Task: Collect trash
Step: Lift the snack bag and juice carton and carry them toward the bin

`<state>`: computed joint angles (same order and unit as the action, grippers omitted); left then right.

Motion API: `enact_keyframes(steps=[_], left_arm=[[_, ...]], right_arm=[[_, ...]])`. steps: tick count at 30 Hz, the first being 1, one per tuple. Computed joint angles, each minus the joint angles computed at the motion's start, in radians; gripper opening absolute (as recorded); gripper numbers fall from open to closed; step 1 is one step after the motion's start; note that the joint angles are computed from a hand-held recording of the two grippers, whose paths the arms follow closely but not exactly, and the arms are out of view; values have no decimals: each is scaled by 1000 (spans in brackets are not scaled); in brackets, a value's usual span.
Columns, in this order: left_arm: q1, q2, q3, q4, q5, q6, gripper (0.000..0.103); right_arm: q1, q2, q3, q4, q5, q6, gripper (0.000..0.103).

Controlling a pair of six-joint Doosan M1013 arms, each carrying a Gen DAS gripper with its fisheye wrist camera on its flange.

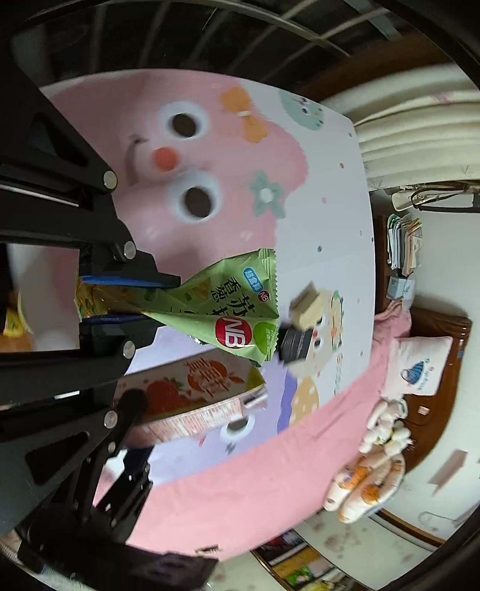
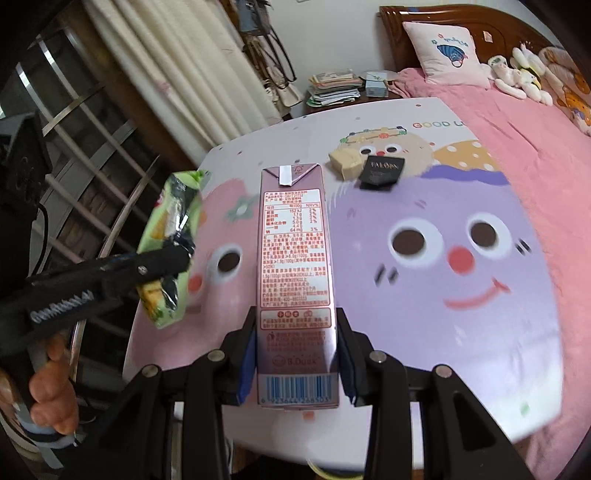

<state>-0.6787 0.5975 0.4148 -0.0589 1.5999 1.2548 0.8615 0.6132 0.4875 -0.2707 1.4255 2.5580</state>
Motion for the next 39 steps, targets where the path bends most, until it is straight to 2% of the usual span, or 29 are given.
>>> enact_keyframes(steps=[4,8,12,18,25,34,39], left_arm=[[-40,-135,221,8,-108,-49,10],[-87,-230,382,6,-166,-95,10],[-130,-294,505,0,-175,-127,10],[-177,-353,642,1,-164,-141,10],[-193,-382,766,-26,-168,-141,10],[-180,-346,924,-61,-226,-121,12],[-187,-320,983,-41,-282,-108,25]], right_arm=[[44,-106,174,-12,-53,25,37],[83,-183,304,-7,-79,63,37],[116,-237,402,19,-96,96,37],[151,-292,530,85,-140,159,37],[159,-303,648,192,-204,219,37],[129,-251,790,311,-301,241,38],[115,-213,840,347,-351,233,39]])
